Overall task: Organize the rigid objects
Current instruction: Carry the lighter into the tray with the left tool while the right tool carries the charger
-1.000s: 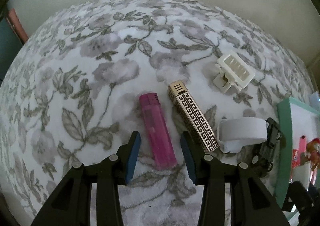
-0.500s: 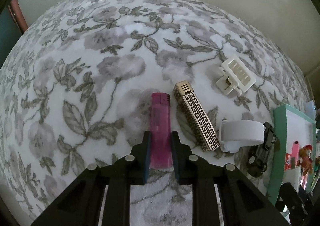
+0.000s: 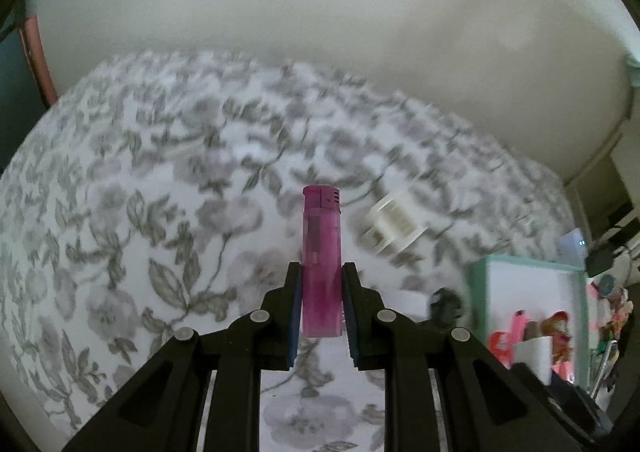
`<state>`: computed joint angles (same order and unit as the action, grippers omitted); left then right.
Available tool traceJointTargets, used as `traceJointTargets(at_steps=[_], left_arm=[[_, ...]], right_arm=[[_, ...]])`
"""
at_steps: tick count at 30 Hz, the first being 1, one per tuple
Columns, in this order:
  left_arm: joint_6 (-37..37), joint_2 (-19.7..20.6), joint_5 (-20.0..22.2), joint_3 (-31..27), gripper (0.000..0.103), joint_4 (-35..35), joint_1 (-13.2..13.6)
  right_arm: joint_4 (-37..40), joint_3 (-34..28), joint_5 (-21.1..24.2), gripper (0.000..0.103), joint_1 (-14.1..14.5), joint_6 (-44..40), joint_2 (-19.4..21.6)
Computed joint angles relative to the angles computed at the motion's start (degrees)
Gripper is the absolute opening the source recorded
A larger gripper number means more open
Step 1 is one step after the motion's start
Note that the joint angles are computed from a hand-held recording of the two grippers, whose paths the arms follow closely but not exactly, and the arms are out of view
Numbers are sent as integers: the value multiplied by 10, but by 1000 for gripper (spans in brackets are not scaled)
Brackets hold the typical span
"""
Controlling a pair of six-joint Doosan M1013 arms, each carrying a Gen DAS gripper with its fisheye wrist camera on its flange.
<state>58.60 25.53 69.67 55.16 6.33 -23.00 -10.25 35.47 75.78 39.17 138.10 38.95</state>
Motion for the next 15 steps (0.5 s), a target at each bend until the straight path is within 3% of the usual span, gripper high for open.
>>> traceJointTargets(at_steps=[7,15], left_arm=[[48,-10,-31,-10,20,-7,-29],[107,-3,-30,-21,20,-32,-64]], right_arm=[[-56,13,28,45,-3,38,-10],[-121,68,37,45,-13,118,-46]])
